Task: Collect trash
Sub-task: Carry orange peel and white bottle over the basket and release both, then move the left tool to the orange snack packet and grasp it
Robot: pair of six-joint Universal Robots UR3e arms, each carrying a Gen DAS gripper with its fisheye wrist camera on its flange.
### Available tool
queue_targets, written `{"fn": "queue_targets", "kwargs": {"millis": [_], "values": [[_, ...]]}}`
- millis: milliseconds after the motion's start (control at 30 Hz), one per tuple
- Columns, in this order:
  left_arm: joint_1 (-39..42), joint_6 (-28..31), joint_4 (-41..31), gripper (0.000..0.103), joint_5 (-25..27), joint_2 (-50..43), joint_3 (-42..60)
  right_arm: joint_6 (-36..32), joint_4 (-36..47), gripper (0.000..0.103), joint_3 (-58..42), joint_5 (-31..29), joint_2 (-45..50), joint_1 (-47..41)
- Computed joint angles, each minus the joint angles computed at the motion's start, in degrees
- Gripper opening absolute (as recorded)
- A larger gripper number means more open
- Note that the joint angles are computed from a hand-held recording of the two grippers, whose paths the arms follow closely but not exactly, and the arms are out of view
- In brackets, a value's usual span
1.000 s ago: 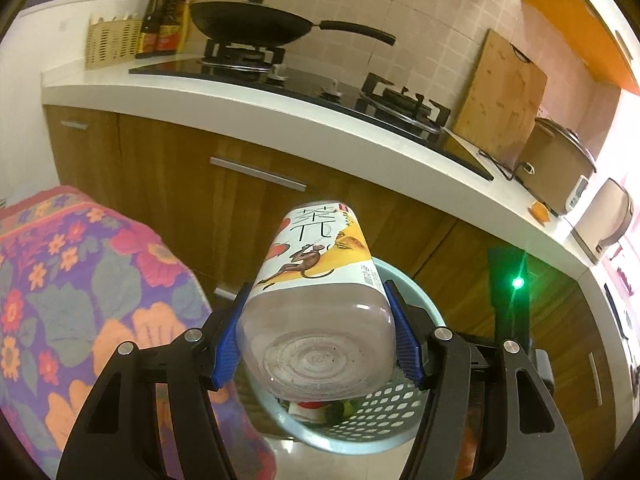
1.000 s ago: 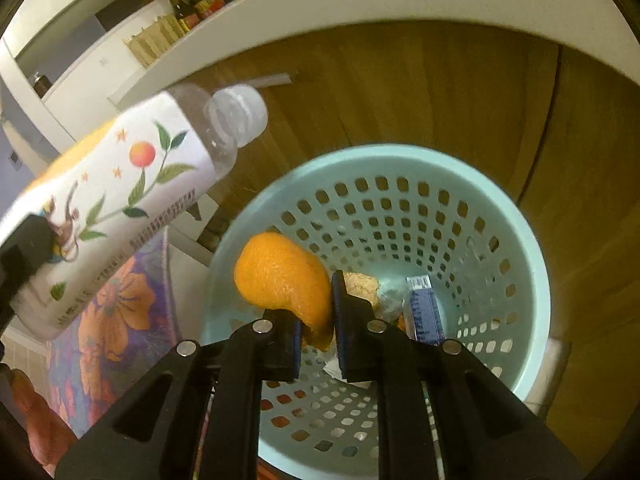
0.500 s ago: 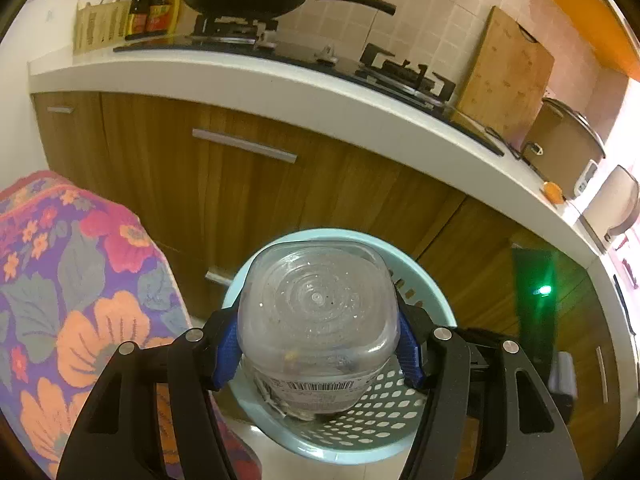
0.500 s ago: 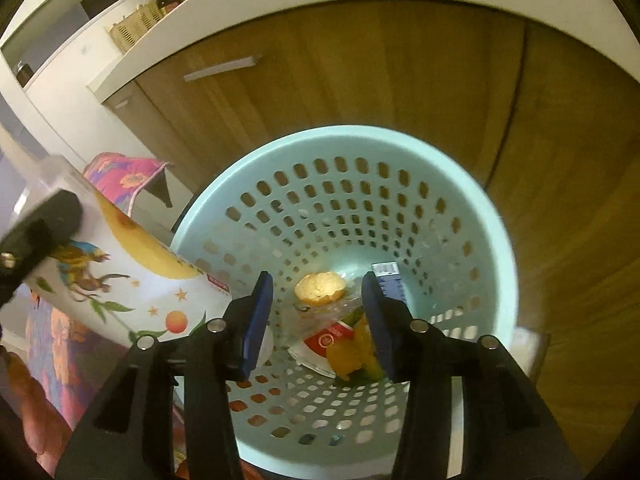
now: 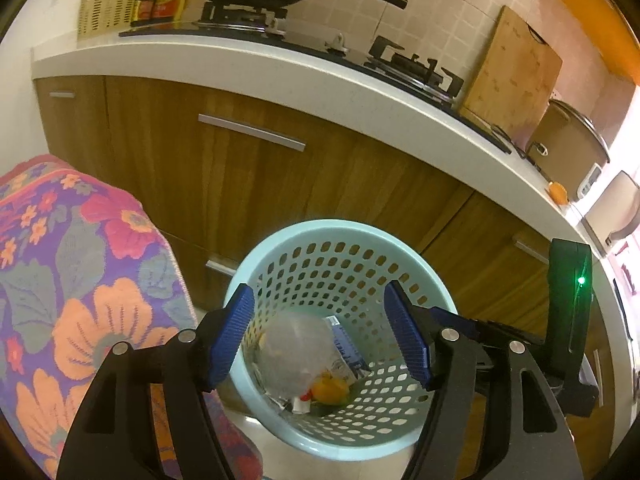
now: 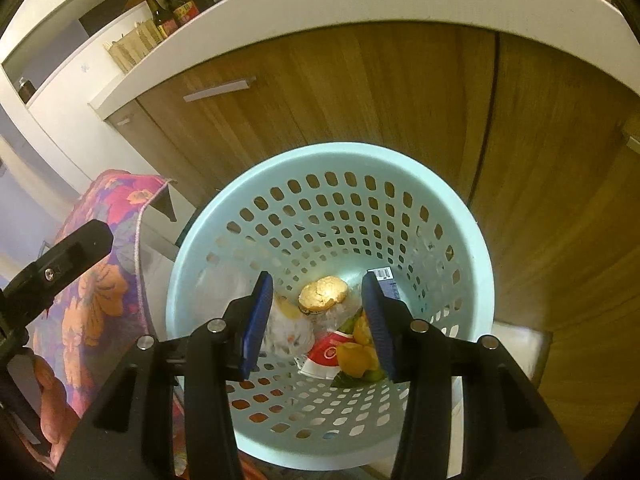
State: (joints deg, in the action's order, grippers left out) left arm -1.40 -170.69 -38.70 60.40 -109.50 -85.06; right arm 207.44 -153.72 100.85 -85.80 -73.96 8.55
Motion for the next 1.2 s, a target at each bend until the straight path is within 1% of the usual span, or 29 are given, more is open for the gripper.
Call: {"fn": "queue_targets", "kwargs": {"millis": [200, 400, 500, 700, 800, 900, 1033, 1133, 1200], "values": [[2.3, 1.1, 0.8, 0.066, -1.3, 4.8, -4.1, 0.6, 0.7, 0.043, -1.0, -0.5, -1.1, 1.2], [6.9, 1.8, 1.5, 0.066, -4.0, 10.5, -8.8, 1.1, 2.2, 0.043, -5.8, -1.8, 0.0, 4.5], [10.5, 2.8, 1.9, 0.069, -5.7, 14.3, -12.1, 1.0, 3.1, 0.043, -9.3, -2.8, 1.4, 6.6], [19.5, 5.8, 0.8, 0.070, -8.1, 22.3, -17.7, 0.9, 6.5, 0.043, -18.4, -4.9, 6.1, 11.3], [25.0, 8.2, 1.1, 0.074, -7.5, 26.6, -20.8, 0.8, 8.5, 0.043, -23.3, -5.8, 8.7, 13.5], [31.0, 10.6, 1.7, 0.076, -6.0, 29.8, -23.3, 0.9, 9.6, 0.043, -27.5, -6.5, 11.2, 15.5], [39.7, 13.4, 1.6, 0.079, -5.2, 30.6, -24.2, 0.9, 10.1, 0.047, -33.2, -6.7, 15.3, 17.8], [44.8, 14.7, -0.5, 0.079, -5.3, 28.3, -22.3, 0.3, 11.2, 0.047, -38.9, -6.7, 19.4, 19.7], [46.0, 17.1, -3.4, 0.079, -3.2, 24.8, -18.9, -0.2, 12.9, 0.047, -43.7, -6.5, 22.6, 20.8]]}}
